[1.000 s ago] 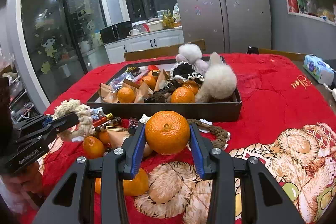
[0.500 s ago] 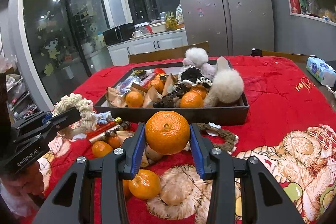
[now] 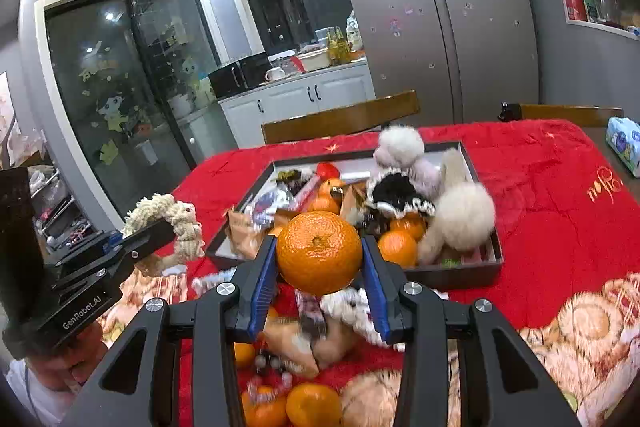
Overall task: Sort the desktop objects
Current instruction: 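Carry the scrunchie with left tool while right tool carries the mandarin over the box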
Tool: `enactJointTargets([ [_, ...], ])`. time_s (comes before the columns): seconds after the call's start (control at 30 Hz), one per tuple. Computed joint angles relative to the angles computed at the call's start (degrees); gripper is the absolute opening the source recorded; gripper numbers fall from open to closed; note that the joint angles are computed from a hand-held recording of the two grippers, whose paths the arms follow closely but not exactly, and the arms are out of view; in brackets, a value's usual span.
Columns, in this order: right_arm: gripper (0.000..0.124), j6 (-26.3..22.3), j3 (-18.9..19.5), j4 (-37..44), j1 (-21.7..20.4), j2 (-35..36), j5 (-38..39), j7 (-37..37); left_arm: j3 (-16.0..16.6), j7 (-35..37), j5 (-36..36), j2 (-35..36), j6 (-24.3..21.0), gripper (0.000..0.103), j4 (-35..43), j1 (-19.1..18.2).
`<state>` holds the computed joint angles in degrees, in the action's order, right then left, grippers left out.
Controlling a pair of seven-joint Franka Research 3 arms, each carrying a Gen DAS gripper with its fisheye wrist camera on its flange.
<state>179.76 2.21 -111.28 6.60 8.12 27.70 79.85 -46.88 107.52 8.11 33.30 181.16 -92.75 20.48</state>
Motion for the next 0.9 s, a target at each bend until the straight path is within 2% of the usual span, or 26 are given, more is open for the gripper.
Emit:
enactJointTargets([
  [0.07,0.039,-0.5,-0.3,1.8,0.2,1.1,-0.3,0.9,-0.2,0.4,0.3,1.2,0.2,0.015,2.1,-0.5],
  [0.17,0.039,-2.1,-2.2,5.3,1.7,3.1,-3.1,4.8,2.4,-0.2,0.8,2.0,0.3,0.015,5.5,-3.1],
  [0.27,0.039,-3.9,-4.3,8.0,3.2,4.8,-6.7,9.2,2.4,-0.1,0.3,3.4,-0.4,0.015,7.7,-3.1],
  [0.4,0.039,-5.5,-4.9,11.6,3.5,7.4,-9.7,12.3,3.6,0.7,0.1,4.9,-1.6,0.015,10.2,-4.0],
  [0.5,0.039,-6.2,-4.2,14.6,2.9,10.1,-9.8,13.7,2.8,2.8,-1.4,6.8,-3.8,0.015,12.2,-3.7],
  [0.6,0.039,-6.1,-3.3,16.5,2.1,12.0,-9.7,13.0,4.8,4.7,-2.8,7.5,-4.8,0.015,13.4,-5.6],
  [0.73,0.039,-3.1,-1.4,15.4,1.0,12.7,-9.5,9.4,5.7,7.8,-4.8,9.4,-6.6,0.015,15.3,-7.4],
  [0.9,0.039,-3.3,-7.3,15.3,5.5,13.5,-13.7,12.8,9.1,9.7,-7.0,10.4,-7.0,0.015,16.5,-10.8],
])
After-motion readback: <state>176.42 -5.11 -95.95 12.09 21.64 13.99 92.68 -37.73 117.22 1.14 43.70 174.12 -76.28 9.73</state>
